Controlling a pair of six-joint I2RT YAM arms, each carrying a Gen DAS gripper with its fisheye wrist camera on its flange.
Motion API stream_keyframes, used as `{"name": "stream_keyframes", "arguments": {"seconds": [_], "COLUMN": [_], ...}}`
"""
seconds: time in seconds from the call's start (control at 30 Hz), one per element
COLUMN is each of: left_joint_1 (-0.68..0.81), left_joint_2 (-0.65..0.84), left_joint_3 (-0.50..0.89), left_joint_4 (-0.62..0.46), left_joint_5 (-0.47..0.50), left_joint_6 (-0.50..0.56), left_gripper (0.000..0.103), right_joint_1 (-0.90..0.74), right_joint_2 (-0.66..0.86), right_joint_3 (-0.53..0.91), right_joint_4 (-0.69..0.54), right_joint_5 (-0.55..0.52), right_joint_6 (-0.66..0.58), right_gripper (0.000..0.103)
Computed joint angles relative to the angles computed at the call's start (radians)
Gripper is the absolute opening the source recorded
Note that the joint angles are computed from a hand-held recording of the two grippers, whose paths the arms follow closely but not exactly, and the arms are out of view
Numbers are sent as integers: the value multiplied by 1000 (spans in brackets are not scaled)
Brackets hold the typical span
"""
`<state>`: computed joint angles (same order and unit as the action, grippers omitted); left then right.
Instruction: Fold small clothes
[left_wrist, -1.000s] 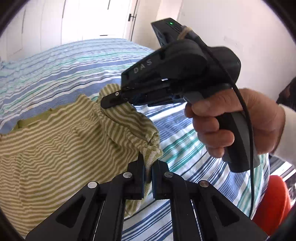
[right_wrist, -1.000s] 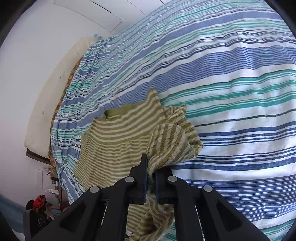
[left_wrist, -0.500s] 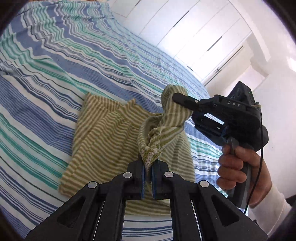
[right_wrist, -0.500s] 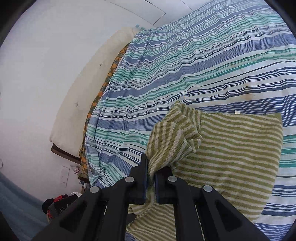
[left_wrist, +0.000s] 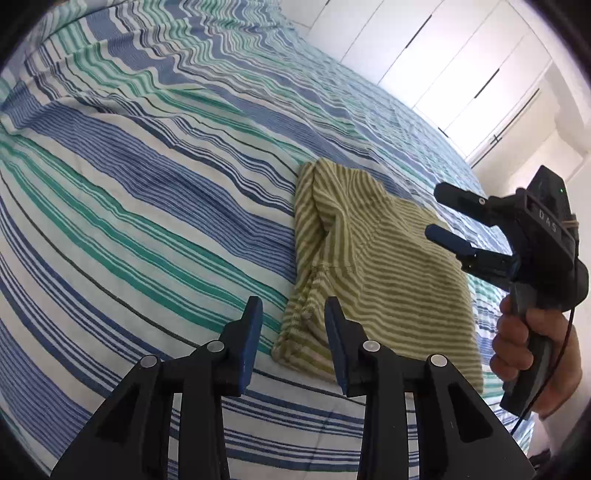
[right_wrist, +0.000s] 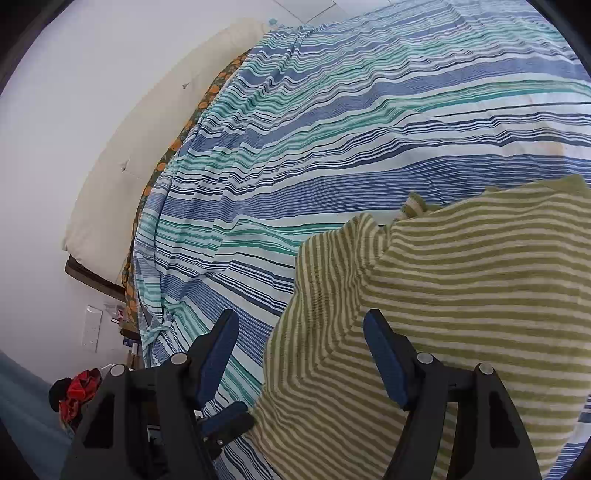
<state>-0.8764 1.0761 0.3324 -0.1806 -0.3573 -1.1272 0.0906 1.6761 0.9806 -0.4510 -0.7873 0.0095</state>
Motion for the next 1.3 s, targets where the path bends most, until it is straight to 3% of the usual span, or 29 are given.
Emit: {"name": "stream_keyframes", "arguments": {"seconds": [0.07, 0.13, 0.2, 0.27, 0.3, 0.37, 0.43, 0.5, 0.57, 0.63, 0.73, 0.9, 1.0, 1.3], "left_joint_1": [-29, -3, 48, 31, 34, 9, -29, -56, -92, -101, -130, -153, -153, -124], "left_joint_2": [-34, 16, 148, 257, 292, 273, 227, 181, 126, 119, 161, 183, 191, 232], "left_joint_3": [5, 25, 64, 108, 108, 63, 47, 61, 83, 122, 203, 258, 274, 289], "left_joint_4": [-15, 40, 113, 99, 110, 128, 86, 16, -76, -132, -239, -331, -366, -352], "left_joint_5": [-14, 28, 92, 96, 114, 101, 87, 67, 31, -6, -83, -122, -143, -132], "left_joint_6": [-5, 51, 131, 140, 132, 81, 49, 41, 14, 22, 16, 12, 12, 57], "left_gripper": [47, 58, 58, 9, 4, 4, 4, 8, 15, 42, 55, 56, 61, 62], "right_joint_1": [-79, -159, -233, -276, -284, -235, -151, -159, -213, -292, -330, -276, -289, -283], "right_joint_2": [-89, -176, -260, -329, -359, -381, -428, -532, -554, -610, -691, -582, -613, -614], "right_joint_3": [-38, -67, -108, -162, -203, -307, -456, -521, -483, -451, -446, -536, -559, -580], "right_joint_4": [-78, -174, -257, -319, -329, -312, -191, -146, -211, -300, -367, -208, -192, -163], "right_joint_5": [13, 40, 69, 82, 91, 169, 311, 300, 253, 174, 156, 275, 260, 248], "right_joint_6": [-144, -293, -442, -566, -613, -682, -677, -662, -631, -647, -695, -608, -572, -567], "right_gripper": [71, 69, 62, 47, 47, 45, 45, 45, 45, 45, 45, 46, 47, 50]}}
